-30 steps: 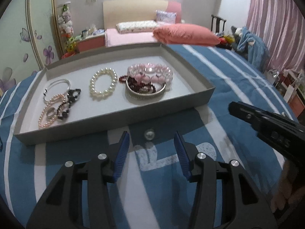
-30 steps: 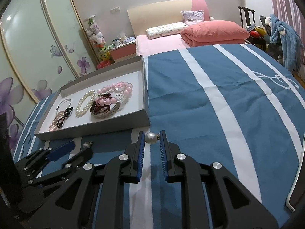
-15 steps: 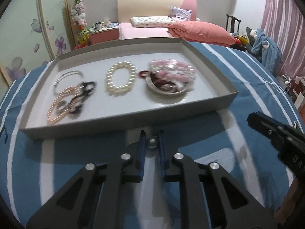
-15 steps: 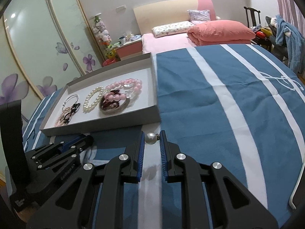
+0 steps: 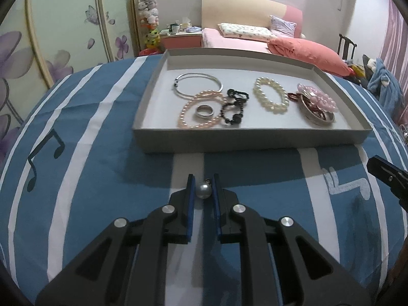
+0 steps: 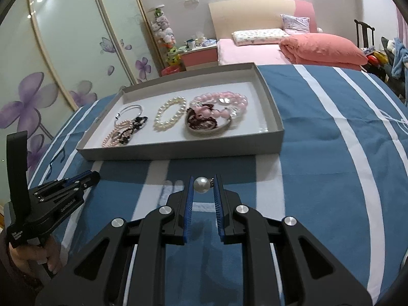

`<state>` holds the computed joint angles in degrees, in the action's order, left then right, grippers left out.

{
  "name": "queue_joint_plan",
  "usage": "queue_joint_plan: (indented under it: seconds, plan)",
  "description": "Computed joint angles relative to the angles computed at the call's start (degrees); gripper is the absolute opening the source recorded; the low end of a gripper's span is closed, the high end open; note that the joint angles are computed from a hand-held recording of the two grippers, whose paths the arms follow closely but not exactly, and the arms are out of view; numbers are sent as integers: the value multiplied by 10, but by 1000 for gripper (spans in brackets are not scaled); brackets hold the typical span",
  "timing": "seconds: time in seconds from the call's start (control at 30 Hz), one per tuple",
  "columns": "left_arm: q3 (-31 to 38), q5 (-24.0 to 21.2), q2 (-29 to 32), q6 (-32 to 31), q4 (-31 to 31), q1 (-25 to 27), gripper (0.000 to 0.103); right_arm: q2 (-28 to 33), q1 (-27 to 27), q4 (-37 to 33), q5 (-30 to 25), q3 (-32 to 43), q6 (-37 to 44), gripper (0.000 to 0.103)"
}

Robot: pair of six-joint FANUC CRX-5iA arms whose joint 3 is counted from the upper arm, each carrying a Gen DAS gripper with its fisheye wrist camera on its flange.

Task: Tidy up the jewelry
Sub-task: 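Grasp one pearl earring with the right tool while the left tool grasps the other, then carry both pearl earrings into the tray and open both tools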

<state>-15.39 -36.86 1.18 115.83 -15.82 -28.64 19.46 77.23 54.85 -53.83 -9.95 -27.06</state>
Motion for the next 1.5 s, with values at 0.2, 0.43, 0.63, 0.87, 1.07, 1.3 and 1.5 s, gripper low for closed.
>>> queue_joint_plan:
  seconds: [0.2,0.43,0.63,0.87,1.07,1.3,1.5]
  plan:
    - [-33,58,-46,8,-1,6,14,4,8,38,-37,10,-15,17]
    - [-2,66,-93,186,-208,-66,14,23,12,117,-103,31,-35,17]
    - [26,60,-90,263,-299,-94,14,67,7,172,-172,77,-9,17]
    - [45,65,-67,294,-330,-98,14,90,-7,204,-195,100,-5,17]
    - [49,86,-58,295,-335,-89,14,94,-15,209,-193,104,-4,17]
    - [47,102,-53,279,-318,-76,14,99,-19,210,-194,112,1,17]
    - [48,111,-45,271,-305,-69,14,103,-22,209,-196,114,-1,17]
